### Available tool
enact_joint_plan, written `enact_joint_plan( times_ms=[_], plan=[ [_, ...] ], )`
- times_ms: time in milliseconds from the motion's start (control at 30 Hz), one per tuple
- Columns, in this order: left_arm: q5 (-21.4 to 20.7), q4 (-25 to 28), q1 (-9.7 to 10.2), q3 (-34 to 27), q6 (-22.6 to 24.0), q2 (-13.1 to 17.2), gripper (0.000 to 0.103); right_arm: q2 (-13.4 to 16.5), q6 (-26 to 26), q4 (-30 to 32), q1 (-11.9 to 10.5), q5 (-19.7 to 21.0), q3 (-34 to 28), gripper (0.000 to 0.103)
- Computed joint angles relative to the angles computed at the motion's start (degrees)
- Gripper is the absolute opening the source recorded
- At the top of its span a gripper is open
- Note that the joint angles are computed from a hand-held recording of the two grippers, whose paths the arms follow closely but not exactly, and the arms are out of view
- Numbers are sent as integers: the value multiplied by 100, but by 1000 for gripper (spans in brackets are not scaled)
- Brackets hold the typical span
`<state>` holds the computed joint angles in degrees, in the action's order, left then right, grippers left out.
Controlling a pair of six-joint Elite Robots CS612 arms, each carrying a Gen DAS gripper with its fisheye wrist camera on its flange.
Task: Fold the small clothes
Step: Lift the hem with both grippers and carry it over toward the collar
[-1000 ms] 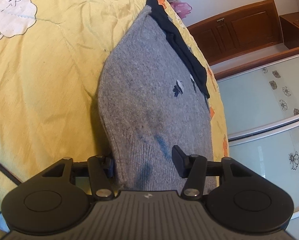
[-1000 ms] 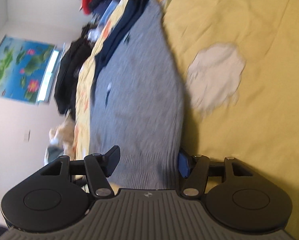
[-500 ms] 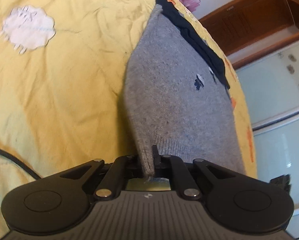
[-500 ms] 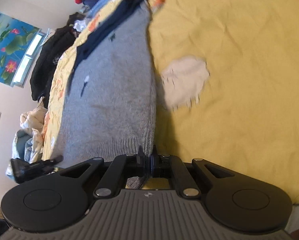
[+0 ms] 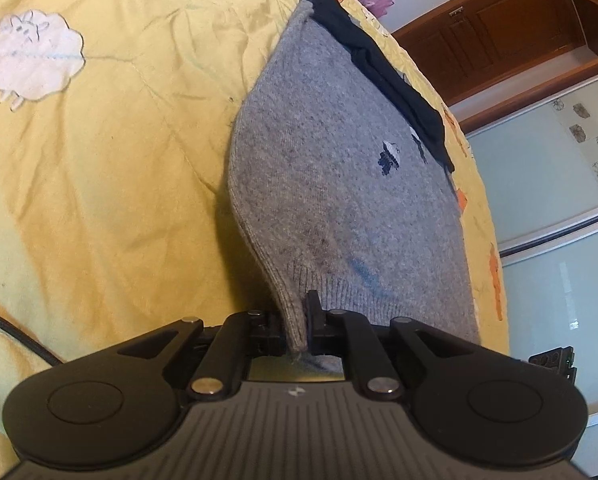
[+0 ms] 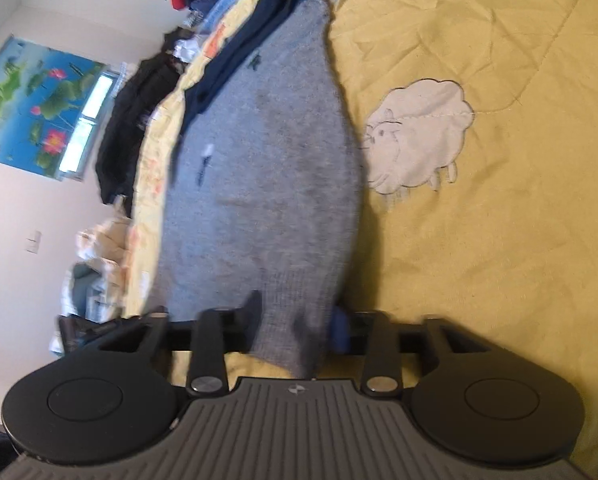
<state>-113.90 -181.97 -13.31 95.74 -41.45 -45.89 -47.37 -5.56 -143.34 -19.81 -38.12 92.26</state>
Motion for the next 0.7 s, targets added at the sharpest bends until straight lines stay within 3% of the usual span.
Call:
enact_joint_plan(
  times_ms=[33, 100, 300, 500, 600, 700],
  plan=[
    [105, 47, -16, 20, 93, -38, 5, -9, -17, 25, 24, -146, -10, 15],
    [105, -75, -5, 51, 136, -74, 5, -17, -41, -102, 1, -40, 44, 15],
    [-65, -622, 87, -181, -97, 46, 5, 115, 309, -869, -21, 686, -79, 15],
    [-121, -912, 119, -895, -288, 385, 5, 733, 1971, -2603, -13, 1392, -848, 15],
    [-184, -880, 173, -1590, -321, 688, 5, 1134, 2664, -3178, 67, 1430, -1590, 15],
    [-120, -670, 218, -2438, -71, 1057, 5, 1701, 3541, -3751, 136, 1385, -2633, 15]
  ],
)
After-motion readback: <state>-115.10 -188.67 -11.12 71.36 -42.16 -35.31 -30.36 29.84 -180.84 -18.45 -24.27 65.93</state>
